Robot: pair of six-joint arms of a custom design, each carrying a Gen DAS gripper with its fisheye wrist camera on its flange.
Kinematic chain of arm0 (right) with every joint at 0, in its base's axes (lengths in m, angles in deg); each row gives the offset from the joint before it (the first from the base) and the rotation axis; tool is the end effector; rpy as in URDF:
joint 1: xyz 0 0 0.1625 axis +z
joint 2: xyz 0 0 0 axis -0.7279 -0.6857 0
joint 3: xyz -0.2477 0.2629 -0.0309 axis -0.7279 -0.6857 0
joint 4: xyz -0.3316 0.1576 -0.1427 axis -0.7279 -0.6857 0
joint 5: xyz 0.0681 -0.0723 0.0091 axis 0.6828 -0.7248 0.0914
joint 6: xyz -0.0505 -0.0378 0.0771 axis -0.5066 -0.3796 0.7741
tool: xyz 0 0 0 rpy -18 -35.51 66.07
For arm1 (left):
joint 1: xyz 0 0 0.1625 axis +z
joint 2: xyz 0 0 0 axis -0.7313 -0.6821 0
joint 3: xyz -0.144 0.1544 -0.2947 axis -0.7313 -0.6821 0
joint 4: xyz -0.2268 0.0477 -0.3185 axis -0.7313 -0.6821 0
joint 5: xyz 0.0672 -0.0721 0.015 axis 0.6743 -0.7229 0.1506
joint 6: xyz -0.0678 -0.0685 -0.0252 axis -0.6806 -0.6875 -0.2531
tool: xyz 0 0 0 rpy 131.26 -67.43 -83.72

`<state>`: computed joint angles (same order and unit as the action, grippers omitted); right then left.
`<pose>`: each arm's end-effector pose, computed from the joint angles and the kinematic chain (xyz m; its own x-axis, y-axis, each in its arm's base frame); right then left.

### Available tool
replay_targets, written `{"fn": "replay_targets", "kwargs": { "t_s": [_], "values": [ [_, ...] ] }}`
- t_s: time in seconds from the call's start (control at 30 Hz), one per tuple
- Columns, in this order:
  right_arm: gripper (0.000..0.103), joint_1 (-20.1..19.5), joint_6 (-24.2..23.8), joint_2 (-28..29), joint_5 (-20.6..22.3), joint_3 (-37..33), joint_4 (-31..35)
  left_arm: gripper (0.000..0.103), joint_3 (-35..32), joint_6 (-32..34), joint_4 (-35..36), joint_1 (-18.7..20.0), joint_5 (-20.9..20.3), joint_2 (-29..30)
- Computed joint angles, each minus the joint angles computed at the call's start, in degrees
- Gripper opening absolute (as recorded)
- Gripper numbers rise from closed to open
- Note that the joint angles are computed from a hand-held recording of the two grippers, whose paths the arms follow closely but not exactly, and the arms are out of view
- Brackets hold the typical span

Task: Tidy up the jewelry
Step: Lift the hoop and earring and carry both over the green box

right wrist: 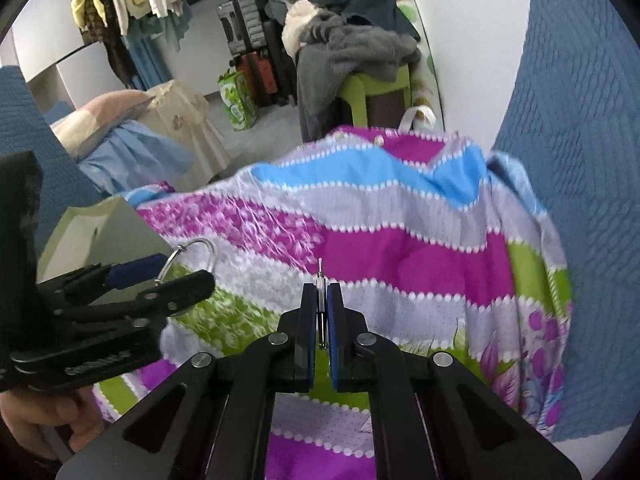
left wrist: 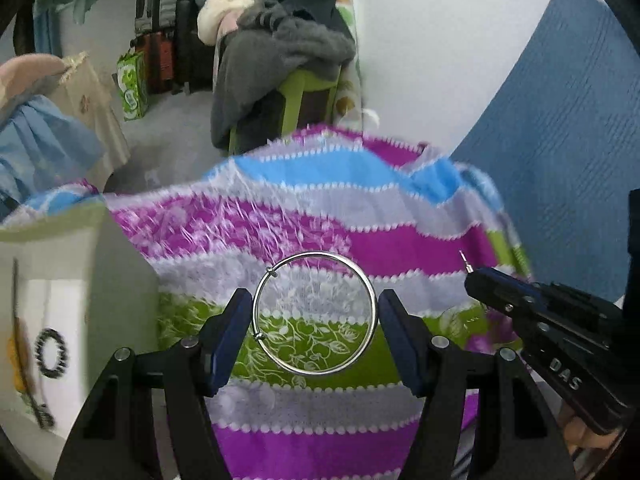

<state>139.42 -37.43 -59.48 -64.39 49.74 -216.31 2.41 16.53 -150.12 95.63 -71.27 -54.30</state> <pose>0.1239 -0.7005 0.3723 -0.8333 -0.0674 0.5486 -0.3807 0.7896 -0.4813 -0.4179 -0.7597 0.0568 -0.8086 0.3243 -0.4909 0.5131 0.7969 -0.3188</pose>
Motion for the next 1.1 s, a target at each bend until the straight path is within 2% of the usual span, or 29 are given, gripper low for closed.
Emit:
{"fn": "replay_targets", "kwargs": {
  "t_s": [0.17, 0.4, 0.7, 0.9, 1.1],
  "values": [
    [0.003, 3.2, 0.0, 1.3, -1.2, -3.4, 0.4, 0.065, 9.1, 1.0, -3.8, -1.0, 1.0, -8.3],
    [0.003, 8.8, 1.1, 5.2, -1.8, -10.8, 3.2, 0.065, 17.3, 1.5, -6.1, -1.8, 5.0, -18.6],
    [0.004, 14.4, 3.0, 13.0, -1.0, -18.2, 6.3, 0.065, 34.5, 0.7, -12.3, 0.2, 7.8, -33.7],
    [0.004, 15.7, 4.5, 16.4, -1.0, -17.5, 8.5, 0.065, 44.9, -0.6, -13.2, 3.1, 8.8, -40.6],
    [0.004, 15.5, 4.4, 18.2, -2.2, -14.9, 8.8, 0.065, 50.3, -3.1, -13.2, 6.3, 6.8, -42.8]
  ]
}}
